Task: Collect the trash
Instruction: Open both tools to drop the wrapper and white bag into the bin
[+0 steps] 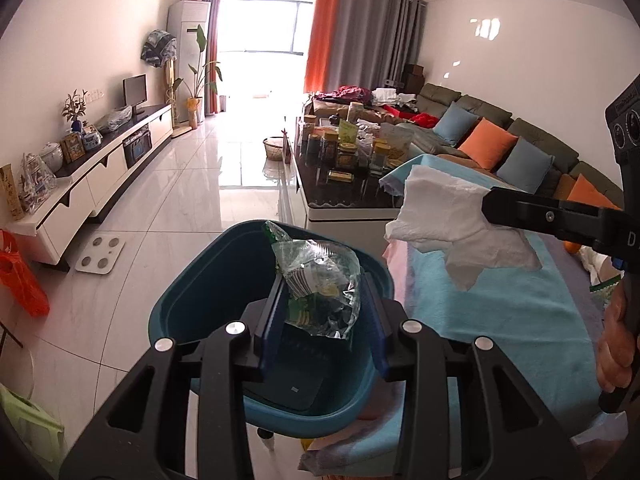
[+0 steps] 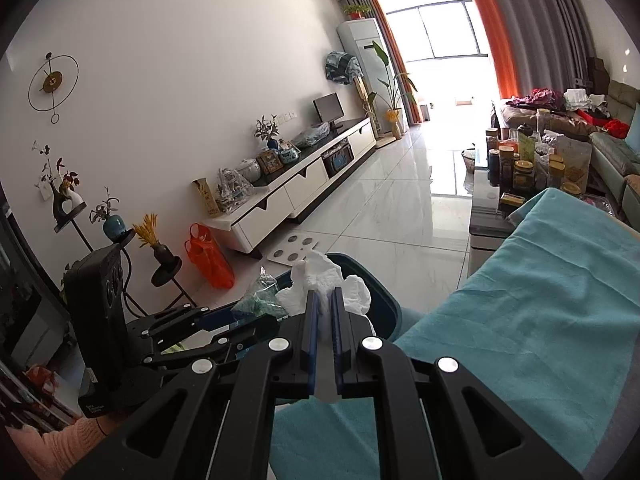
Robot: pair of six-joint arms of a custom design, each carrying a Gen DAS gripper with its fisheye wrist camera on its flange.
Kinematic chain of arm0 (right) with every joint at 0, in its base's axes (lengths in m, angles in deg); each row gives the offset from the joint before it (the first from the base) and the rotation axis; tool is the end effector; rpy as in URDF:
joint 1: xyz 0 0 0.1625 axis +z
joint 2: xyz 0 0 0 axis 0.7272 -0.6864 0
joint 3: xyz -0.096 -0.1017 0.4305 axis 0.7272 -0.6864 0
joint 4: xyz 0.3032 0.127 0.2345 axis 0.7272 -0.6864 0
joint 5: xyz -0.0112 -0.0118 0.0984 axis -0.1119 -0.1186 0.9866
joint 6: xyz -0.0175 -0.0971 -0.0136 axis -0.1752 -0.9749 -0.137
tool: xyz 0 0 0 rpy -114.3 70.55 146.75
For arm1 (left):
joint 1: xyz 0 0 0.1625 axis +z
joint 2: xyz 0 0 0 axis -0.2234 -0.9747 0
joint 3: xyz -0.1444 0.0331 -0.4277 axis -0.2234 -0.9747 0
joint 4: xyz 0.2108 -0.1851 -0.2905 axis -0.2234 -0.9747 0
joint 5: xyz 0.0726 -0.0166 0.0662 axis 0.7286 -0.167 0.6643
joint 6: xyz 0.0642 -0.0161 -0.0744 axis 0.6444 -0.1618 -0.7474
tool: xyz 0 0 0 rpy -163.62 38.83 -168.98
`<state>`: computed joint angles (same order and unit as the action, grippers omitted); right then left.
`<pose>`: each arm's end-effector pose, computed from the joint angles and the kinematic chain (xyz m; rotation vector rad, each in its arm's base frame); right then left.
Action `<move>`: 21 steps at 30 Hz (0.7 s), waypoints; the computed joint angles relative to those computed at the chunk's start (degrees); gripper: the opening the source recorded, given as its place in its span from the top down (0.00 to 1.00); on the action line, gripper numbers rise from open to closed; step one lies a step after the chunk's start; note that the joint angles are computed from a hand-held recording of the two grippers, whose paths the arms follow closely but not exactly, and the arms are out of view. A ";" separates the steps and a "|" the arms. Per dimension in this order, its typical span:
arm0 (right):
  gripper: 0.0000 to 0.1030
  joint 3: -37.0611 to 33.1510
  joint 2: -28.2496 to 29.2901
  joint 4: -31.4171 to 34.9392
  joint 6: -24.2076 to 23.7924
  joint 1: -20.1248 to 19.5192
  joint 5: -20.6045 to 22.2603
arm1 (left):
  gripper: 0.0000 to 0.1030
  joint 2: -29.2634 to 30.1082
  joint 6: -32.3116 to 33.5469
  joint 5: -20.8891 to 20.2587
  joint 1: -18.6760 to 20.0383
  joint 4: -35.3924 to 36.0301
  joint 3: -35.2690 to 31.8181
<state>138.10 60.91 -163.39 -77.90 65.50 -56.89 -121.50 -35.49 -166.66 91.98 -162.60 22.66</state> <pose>0.3824 -0.6938 -0.0637 0.5162 -2.5469 1.1214 0.0097 -0.7668 0.3022 0.9602 2.4718 -0.8730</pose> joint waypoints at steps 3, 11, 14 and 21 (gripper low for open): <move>0.94 -4.53 2.13 4.73 0.84 -0.79 0.31 | 0.62 1.76 -0.21 0.74 0.92 1.69 -3.16; 0.92 -14.20 6.42 17.00 4.73 -2.26 0.53 | 0.57 7.04 -1.66 4.05 2.05 5.62 -11.07; 0.90 -15.81 7.23 19.49 6.00 -2.52 0.30 | 0.55 7.86 -2.51 5.01 2.12 5.93 -11.59; 0.73 -16.32 7.16 21.10 7.36 -2.81 0.14 | 0.46 8.75 -4.08 8.04 1.47 3.12 -9.38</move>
